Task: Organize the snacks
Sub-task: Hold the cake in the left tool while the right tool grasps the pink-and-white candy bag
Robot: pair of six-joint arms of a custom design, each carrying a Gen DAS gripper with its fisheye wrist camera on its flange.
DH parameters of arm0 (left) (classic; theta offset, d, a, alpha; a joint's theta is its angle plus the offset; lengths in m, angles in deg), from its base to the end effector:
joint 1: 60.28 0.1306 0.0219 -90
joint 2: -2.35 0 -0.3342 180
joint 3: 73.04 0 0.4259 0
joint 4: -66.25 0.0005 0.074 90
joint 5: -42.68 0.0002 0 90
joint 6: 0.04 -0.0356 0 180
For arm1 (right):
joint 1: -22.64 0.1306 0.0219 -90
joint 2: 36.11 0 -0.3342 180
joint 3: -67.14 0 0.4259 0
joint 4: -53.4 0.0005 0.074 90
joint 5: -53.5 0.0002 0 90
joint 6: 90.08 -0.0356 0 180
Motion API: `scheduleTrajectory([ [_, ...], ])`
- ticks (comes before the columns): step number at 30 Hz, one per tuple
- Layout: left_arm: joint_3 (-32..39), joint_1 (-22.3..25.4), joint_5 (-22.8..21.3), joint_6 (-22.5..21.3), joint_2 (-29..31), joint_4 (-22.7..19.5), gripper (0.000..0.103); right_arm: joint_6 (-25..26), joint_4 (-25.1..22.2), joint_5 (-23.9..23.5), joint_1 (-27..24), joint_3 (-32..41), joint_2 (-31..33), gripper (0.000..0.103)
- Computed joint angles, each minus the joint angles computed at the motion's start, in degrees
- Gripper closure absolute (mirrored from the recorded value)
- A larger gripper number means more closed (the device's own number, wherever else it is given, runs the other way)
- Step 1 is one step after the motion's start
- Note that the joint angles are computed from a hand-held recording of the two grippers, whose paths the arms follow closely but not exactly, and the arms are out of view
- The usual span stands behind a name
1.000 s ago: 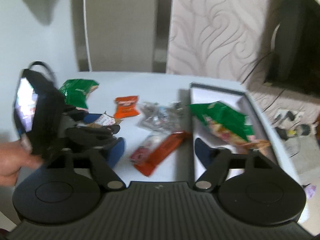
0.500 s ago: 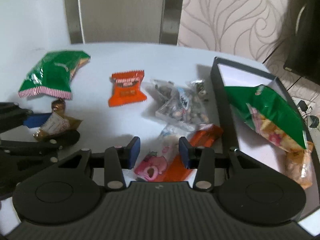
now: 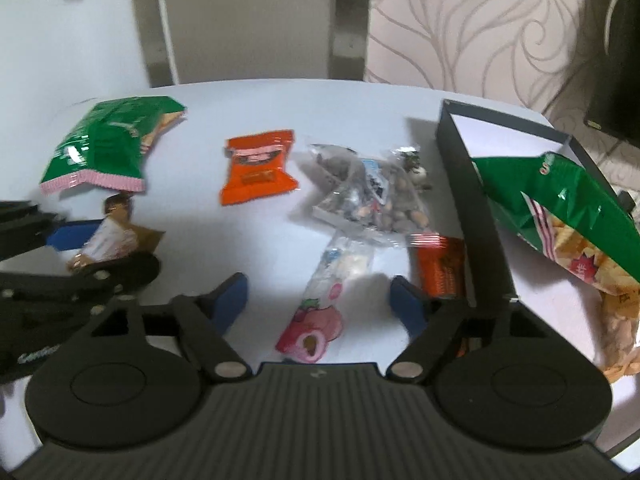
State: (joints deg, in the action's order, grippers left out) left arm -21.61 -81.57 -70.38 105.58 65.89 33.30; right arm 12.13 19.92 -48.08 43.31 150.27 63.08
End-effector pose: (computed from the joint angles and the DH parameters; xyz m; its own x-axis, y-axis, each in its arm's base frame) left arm 0.3447 -0.1199 0.2647 -0.6557 -0.0104 -0.7549 -0.1041 0.9916 0.0768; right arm 0.5170 0.2021 0.2597 -0.5969 -0.4466 -0.6665 -0.6077 0.7941 0.0120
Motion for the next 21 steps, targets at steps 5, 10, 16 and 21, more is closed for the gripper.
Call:
scheduleTrajectory([
  [5,-0.1,0.1,0.3,-0.1,-0.2,-0.1,0.057,3.1,-0.1,-0.2,1.2,-1.0,-1.4,0.059],
  [10,-0.5,0.0,0.6,-0.4,-0.6,-0.2,0.057,2.4,-0.7,-0.8,1.1,-1.1,-1.8,0.070],
  [16,-0.7,0.1,0.9,-0.6,-1.1,-0.4,0.057,1.5,0.1,-1.0,1.1,-3.0,-3.5,0.082],
  [21,-0.9,-0.1,0.8,-0.7,-1.4,-0.6,0.057,3.1,2.3,-0.1,1.3,-6.7,-6.4,0.088],
])
